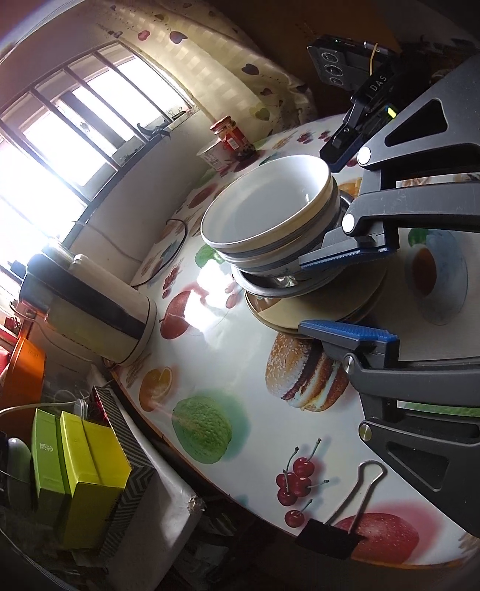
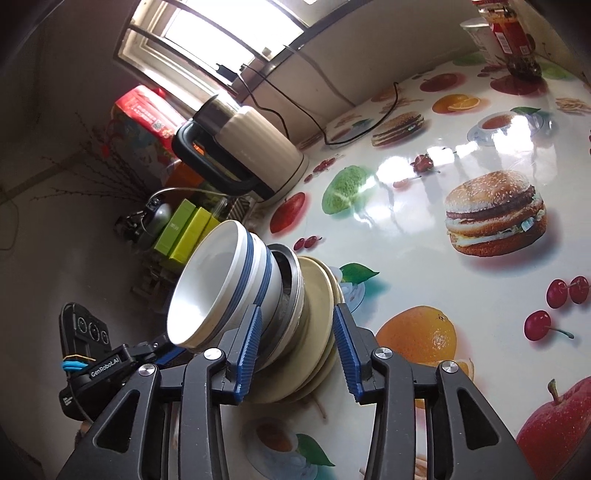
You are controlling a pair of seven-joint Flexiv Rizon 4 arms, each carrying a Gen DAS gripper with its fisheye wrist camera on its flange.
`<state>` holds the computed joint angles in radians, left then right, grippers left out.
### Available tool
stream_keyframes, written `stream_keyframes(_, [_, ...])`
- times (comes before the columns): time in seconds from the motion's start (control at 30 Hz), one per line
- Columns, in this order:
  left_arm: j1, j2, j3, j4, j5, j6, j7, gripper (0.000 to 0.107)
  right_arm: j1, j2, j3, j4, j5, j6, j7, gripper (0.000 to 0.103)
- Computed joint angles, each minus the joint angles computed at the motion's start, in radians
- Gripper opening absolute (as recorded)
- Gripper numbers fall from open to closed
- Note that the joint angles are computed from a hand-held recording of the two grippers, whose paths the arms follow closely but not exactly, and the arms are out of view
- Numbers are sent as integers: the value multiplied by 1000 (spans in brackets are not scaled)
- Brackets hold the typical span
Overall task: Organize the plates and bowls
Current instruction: 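Open both tools and release the bowl stack, then withdraw both open tools back from the stacked dishes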
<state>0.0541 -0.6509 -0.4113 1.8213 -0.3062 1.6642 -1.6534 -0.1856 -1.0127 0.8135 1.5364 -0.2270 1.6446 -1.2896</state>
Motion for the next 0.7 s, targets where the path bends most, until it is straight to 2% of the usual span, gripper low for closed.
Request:
stream_keyframes(0.03, [-42, 13, 51, 3, 0, -5, -13, 39, 7, 15, -16, 15, 4, 11, 1, 40])
stream_keyframes(0.13, [-87, 29, 99, 25, 2, 0, -30, 40, 44, 72, -90, 69, 10, 51, 21, 46])
stream_keyframes(0.27, [-262, 50, 305, 28, 19, -22, -83, 41, 107, 145, -202, 151, -3, 121, 63, 49])
stream_keyframes(0.4, [-331, 59, 379, 48, 42, -24, -114, 41, 197, 216, -338, 227, -7, 182, 105, 55])
stream_keyframes(0.43, [-370, 59, 425, 47, 48, -34, -131, 41, 222, 232, -372, 244, -6, 195, 115, 55])
stream_keyframes(0.53, [-541, 44, 630, 25, 100, -71, -202, 41, 300, 271, -470, 291, 0, 224, 147, 58])
stream_keyframes(0.57, [-565, 42, 657, 24, 118, -78, -219, 41, 338, 285, -515, 307, 5, 235, 153, 60])
stream_keyframes(0.7, [-592, 38, 684, 31, 164, -92, -266, 41, 532, 335, -725, 371, 67, 251, 165, 64])
